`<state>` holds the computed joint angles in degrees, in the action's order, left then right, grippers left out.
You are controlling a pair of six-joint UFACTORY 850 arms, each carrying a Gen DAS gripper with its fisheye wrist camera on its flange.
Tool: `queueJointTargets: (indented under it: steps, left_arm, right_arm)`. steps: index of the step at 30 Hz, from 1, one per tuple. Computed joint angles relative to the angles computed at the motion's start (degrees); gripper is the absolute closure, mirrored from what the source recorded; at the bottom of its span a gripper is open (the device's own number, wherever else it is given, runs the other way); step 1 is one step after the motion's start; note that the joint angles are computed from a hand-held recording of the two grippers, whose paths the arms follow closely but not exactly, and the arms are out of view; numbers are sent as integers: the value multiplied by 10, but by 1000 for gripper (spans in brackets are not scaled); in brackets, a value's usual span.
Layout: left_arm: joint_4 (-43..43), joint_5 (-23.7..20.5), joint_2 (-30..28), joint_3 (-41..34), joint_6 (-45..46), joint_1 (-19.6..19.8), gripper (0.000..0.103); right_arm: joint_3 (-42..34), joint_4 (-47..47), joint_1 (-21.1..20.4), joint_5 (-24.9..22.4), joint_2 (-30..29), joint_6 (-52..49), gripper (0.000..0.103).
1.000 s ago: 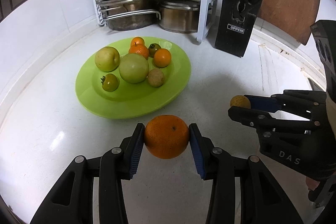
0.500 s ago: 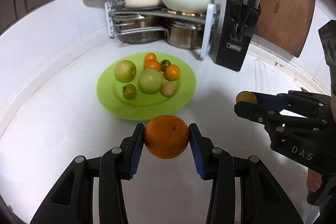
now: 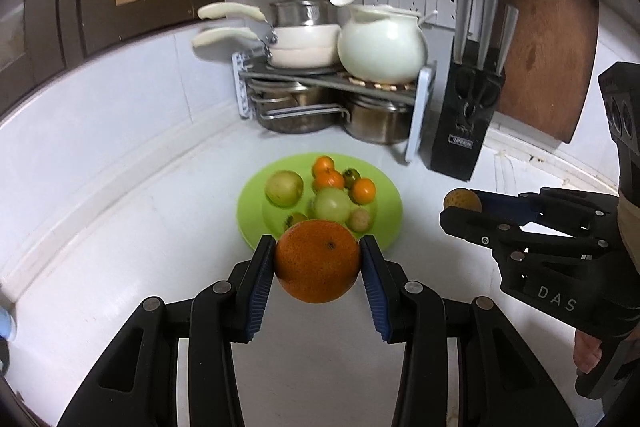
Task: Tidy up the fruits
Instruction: 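Carry the orange and tan fruit over the green plate, then lower both fruits onto the plate and open both grippers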
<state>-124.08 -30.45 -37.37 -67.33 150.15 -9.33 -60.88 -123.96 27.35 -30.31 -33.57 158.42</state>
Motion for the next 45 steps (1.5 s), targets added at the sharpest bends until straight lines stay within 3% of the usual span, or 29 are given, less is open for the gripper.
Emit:
queueJointTargets:
  steps: [13, 24, 33, 45]
  left_arm:
    - [-15, 5, -27, -66, 9, 3, 61]
    - [46, 48, -80, -157, -77, -7, 61]
    - [130, 83, -137, -240, -176, -17, 61]
    - [311, 121, -216, -347, -375, -30, 61]
  right_arm:
    - [-61, 55, -10, -10, -22, -70, 76]
    - [-112, 64, -41, 22, -52, -106, 76]
    - [-153, 33, -69, 63, -85, -93, 76]
    - [-214, 35, -102, 119, -143, -105, 76]
